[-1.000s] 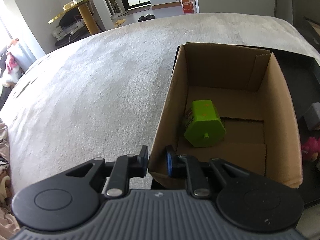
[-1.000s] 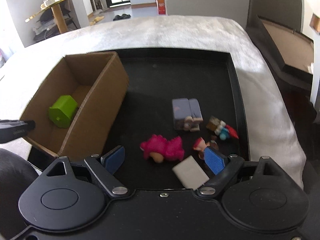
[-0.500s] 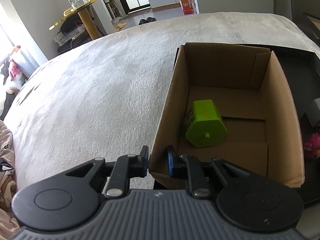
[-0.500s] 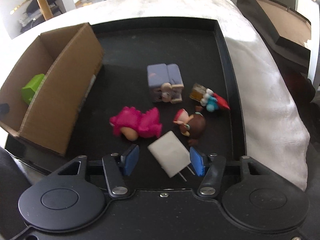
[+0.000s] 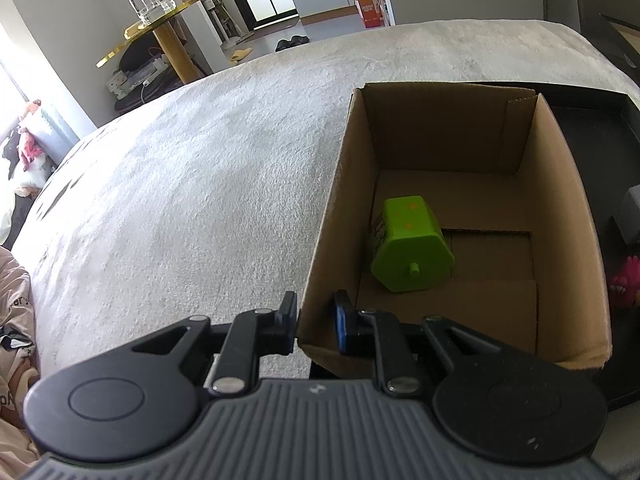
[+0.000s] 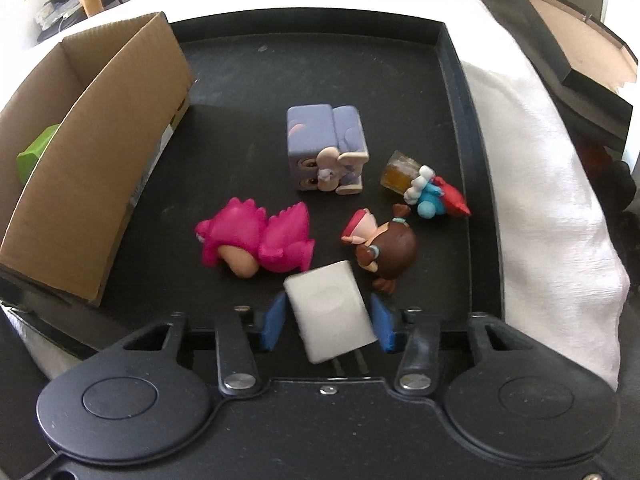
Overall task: Organize rigid objects
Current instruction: 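Move the right tool back to the tray and grasp the white cube, then lift the white cube with the right tool and carry it over the box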
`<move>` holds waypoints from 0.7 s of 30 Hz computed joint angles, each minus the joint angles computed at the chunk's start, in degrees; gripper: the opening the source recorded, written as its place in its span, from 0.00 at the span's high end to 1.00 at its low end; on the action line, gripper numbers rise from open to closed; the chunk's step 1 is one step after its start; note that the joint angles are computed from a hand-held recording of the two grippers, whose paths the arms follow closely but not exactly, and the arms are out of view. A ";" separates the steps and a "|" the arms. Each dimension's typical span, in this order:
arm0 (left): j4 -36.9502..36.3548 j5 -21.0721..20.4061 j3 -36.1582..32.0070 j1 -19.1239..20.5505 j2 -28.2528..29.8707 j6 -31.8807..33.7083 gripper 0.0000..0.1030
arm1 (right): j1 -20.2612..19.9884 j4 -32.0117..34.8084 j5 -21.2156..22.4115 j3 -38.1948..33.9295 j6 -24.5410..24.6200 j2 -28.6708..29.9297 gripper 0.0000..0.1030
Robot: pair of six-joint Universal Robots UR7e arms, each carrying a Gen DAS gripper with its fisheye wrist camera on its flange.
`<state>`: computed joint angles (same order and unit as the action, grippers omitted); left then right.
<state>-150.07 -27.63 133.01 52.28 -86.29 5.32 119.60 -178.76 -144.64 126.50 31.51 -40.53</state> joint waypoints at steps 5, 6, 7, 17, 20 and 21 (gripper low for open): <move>0.29 0.00 0.00 0.01 -0.06 -0.30 0.83 | 0.32 0.59 1.36 0.52 0.86 -0.57 0.64; 0.29 0.00 0.00 0.01 -0.06 -0.30 0.83 | 0.41 0.78 1.45 0.58 0.90 -0.62 0.64; 0.25 0.01 0.02 0.01 -0.08 -0.23 0.83 | 0.51 0.93 1.52 0.61 0.96 -0.62 0.64; 0.70 -0.01 -0.09 0.01 -0.17 -0.66 0.83 | 0.10 1.22 0.50 -0.91 -2.19 0.44 0.64; 0.78 -0.18 -0.20 0.09 -0.26 -0.82 0.83 | 0.29 2.77 0.49 -1.19 -2.15 -0.04 0.64; 0.91 -0.27 -0.25 0.11 -0.35 -0.99 0.83 | 0.44 2.99 0.22 -1.32 -2.31 -0.05 0.64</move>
<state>-149.16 -27.90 132.76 52.39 -86.64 4.33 120.04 -175.77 -144.42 125.18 29.20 -40.58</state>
